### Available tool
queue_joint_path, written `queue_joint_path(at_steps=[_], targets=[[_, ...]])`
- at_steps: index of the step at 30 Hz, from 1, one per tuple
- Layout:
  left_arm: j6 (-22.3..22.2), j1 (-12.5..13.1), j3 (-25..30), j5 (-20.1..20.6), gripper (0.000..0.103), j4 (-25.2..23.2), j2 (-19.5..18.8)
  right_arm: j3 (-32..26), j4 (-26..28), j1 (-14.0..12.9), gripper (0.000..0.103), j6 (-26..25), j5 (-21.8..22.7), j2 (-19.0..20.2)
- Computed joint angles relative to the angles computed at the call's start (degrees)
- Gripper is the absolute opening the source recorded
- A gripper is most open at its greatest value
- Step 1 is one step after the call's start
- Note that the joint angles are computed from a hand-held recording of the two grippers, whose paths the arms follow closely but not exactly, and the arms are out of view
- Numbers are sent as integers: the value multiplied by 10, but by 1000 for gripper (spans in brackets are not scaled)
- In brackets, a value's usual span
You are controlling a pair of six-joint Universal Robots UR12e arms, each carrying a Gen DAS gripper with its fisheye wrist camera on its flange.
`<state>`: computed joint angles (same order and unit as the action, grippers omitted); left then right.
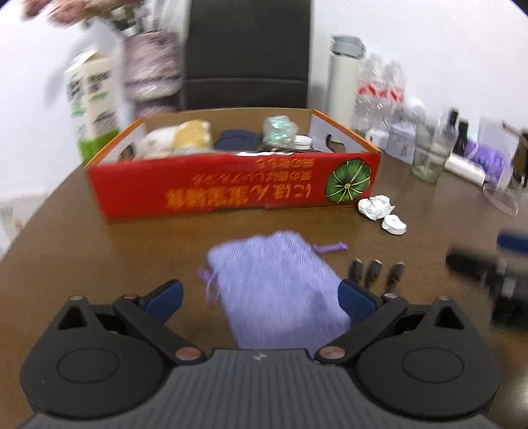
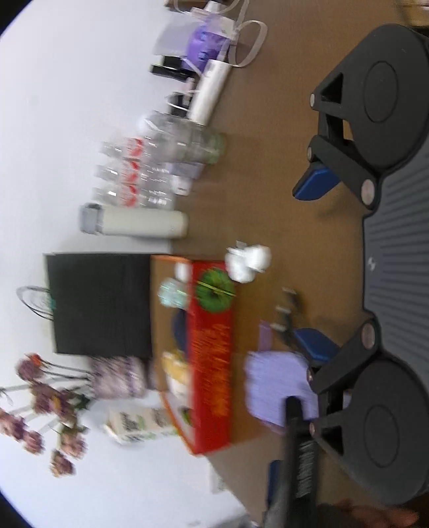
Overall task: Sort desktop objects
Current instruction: 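Grasp the lilac pouch with the left tool while the right tool grasps the white earbud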
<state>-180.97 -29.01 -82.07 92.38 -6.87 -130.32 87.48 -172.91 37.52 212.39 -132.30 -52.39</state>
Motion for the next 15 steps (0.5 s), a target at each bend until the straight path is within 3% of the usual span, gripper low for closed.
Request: queue_joint_path(at_steps=[4, 8, 11, 12, 13, 14, 15], targets=[[1, 5, 32, -28, 92, -51, -17, -26, -17, -27, 83, -11, 37, 16], [10, 3, 34, -19, 86, -25, -26, -76, 37, -49, 71, -29, 53, 42], [23, 5, 32, -33, 71, -18, -25, -111, 99, -64, 56, -17, 74, 58], [24, 4, 29, -32, 59, -10, -24, -119, 118, -68, 43, -9, 82, 62], [26, 5, 26, -36, 43, -3, -23, -122, 127, -70, 38, -3, 89, 63], [29, 5, 23, -37, 33, 2, -22, -122, 120, -72, 32, -3, 99, 65], [32, 5, 22, -35, 16, 6, -22, -120, 110, -73, 23, -4, 107, 65]])
